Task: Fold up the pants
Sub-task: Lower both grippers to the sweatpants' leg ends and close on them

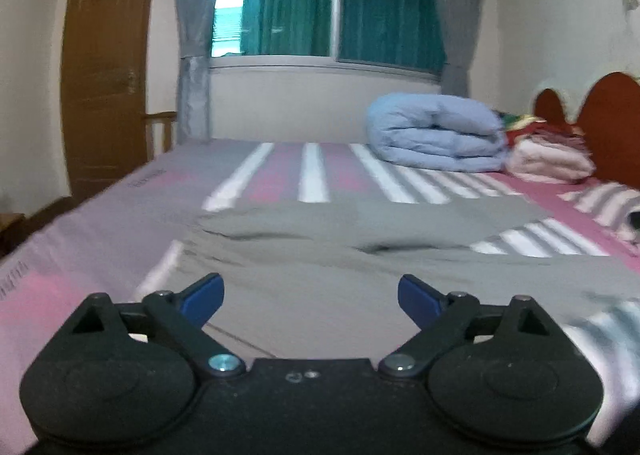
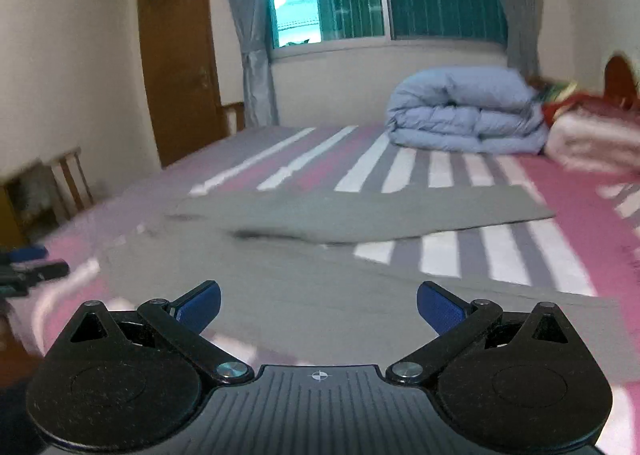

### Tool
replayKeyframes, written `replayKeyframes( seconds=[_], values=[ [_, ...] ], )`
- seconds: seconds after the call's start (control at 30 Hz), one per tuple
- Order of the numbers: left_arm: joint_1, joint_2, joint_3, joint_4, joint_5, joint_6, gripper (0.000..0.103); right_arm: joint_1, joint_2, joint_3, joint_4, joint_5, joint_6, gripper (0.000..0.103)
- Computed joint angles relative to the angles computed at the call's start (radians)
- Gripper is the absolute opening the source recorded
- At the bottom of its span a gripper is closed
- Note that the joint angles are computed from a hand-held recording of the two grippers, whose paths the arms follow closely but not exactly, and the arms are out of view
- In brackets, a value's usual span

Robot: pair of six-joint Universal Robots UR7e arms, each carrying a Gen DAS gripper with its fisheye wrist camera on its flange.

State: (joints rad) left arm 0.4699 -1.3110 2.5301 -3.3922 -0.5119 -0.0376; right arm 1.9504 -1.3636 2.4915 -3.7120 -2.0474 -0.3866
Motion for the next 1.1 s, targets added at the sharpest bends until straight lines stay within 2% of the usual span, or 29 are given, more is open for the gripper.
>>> replayKeyframes(
  seconds=[0.1, 0.2, 0.3, 0.43, 0.67, 0.73, 0.77, 1.0, 1.03, 1.07, 1.1],
  values=[
    [0.178, 0.027, -0.146, -0.023, -0.093, 0.211, 0.08, -0.055, 0.008, -0.126, 0.15, 0.041, 0.022, 0.103],
    [0.329, 0.071, -0.316, 0.045, -0.186, 0.323, 0.072, -0.079, 0.108, -0.285, 0.202, 0.029, -0.043, 0.103],
    [0.447, 0.147, -0.495, 0.145, -0.249, 0.391, 0.067, -0.124, 0.217, -0.445, 0.301, 0.078, -0.083, 0.103],
    [0.55, 0.274, -0.713, 0.23, -0.288, 0.505, 0.061, -0.162, 0.408, -0.691, 0.402, 0.102, -0.168, 0.103],
    [0.669, 0.429, -0.994, 0.447, -0.369, 0.542, 0.059, -0.229, 0.681, -1.085, 0.579, 0.173, -0.28, 0.101],
    [0.694, 0.46, -1.05, 0.508, -0.379, 0.53, 0.058, -0.241, 0.735, -1.171, 0.636, 0.187, -0.311, 0.086],
    [0.705, 0.471, -1.073, 0.531, -0.392, 0.531, 0.058, -0.247, 0.76, -1.215, 0.67, 0.19, -0.323, 0.085],
    [0.743, 0.513, -1.183, 0.658, -0.475, 0.529, 0.06, -0.28, 0.849, -1.376, 0.769, 0.191, -0.399, 0.084],
    [0.748, 0.515, -1.196, 0.674, -0.487, 0.524, 0.058, -0.28, 0.863, -1.403, 0.787, 0.18, -0.41, 0.084],
    [0.751, 0.516, -1.203, 0.685, -0.501, 0.523, 0.051, -0.28, 0.872, -1.425, 0.812, 0.168, -0.419, 0.084],
    [0.753, 0.519, -1.214, 0.702, -0.521, 0.516, 0.035, -0.281, 0.879, -1.449, 0.862, 0.153, -0.42, 0.084]
  ],
)
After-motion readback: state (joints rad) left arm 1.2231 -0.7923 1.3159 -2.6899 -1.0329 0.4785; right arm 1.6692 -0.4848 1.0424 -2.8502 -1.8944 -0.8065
